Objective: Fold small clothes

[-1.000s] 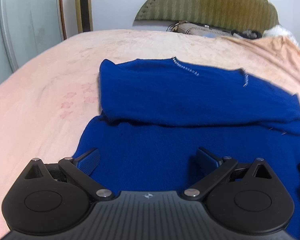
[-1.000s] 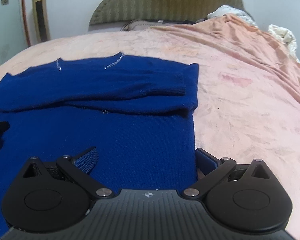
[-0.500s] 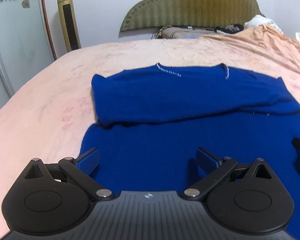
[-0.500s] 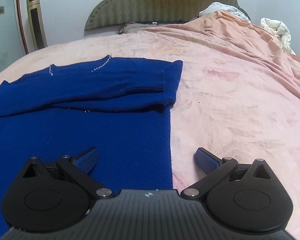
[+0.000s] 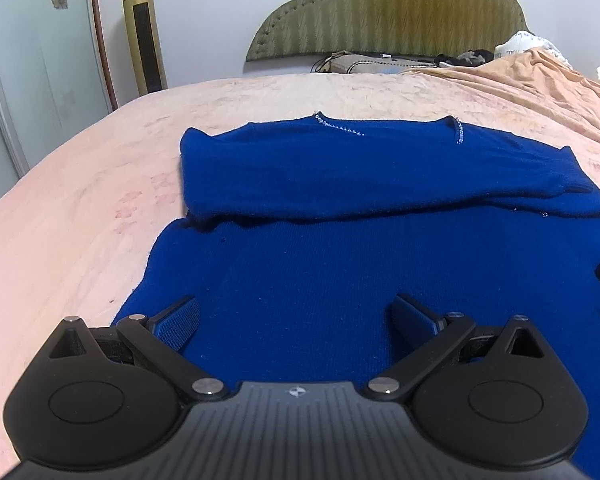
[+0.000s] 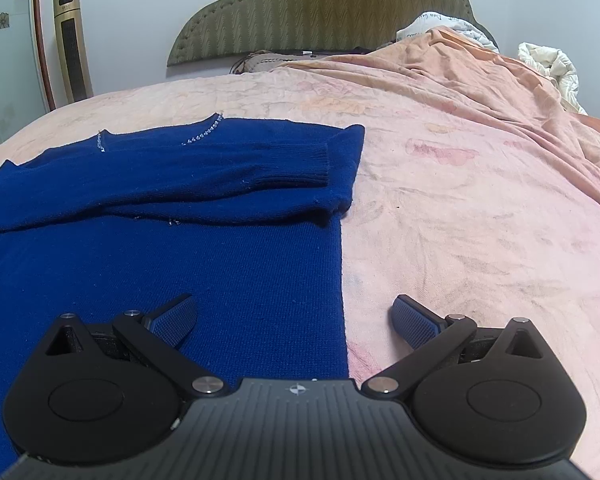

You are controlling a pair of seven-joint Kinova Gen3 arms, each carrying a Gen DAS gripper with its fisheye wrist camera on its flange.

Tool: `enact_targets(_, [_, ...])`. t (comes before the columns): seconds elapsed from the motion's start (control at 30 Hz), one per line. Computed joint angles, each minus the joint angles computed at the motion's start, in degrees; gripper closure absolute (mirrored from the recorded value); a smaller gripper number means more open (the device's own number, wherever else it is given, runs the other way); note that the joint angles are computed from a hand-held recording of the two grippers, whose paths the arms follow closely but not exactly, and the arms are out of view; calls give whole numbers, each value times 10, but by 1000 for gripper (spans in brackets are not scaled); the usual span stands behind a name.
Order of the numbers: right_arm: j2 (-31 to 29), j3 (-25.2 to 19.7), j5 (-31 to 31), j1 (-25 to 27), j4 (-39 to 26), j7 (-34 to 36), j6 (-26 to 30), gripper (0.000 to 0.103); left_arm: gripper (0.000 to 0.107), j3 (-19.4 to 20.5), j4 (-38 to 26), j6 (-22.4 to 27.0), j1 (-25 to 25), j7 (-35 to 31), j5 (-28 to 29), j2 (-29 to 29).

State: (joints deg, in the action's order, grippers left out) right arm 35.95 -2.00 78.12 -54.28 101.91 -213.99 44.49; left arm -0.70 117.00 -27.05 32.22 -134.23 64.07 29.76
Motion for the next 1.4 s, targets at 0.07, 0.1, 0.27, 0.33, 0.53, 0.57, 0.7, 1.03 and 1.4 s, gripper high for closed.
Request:
enact_targets(0.07, [0,0,1,0,0,-1,0,0,4,3,2,2,-5,10,-8,-1])
enact_targets(0.1, [0,0,0,0,0,0,0,0,4,2,2,3,-5,14,-11,-1])
enact_targets(0.27, [0,0,1,1,0,-1,0,0,4,-3,3,7,-3,22,-17,-2])
enact_targets(0.33, [0,0,1,1,0,-1,0,0,4,-4,4,9,-3,25,-19,-2])
enact_targets(0.53, [0,-1,2,1,1,-2,0,0,4,-10,6,15,-1,38,-30,-3])
enact_targets(0.57, [0,-1,2,1,1,-2,-1,0,4,-10,6,16,0,40,-31,-4])
enact_targets(0.7, [1,0,3,2,0,-3,-1,0,4,-14,6,18,2,43,-33,-4])
enact_targets(1.03, [1,-1,3,2,0,-3,-1,0,4,-19,6,21,5,48,-37,-4])
enact_targets(1.4, [1,0,3,2,0,-2,-1,0,5,-20,10,36,-1,49,-46,-12])
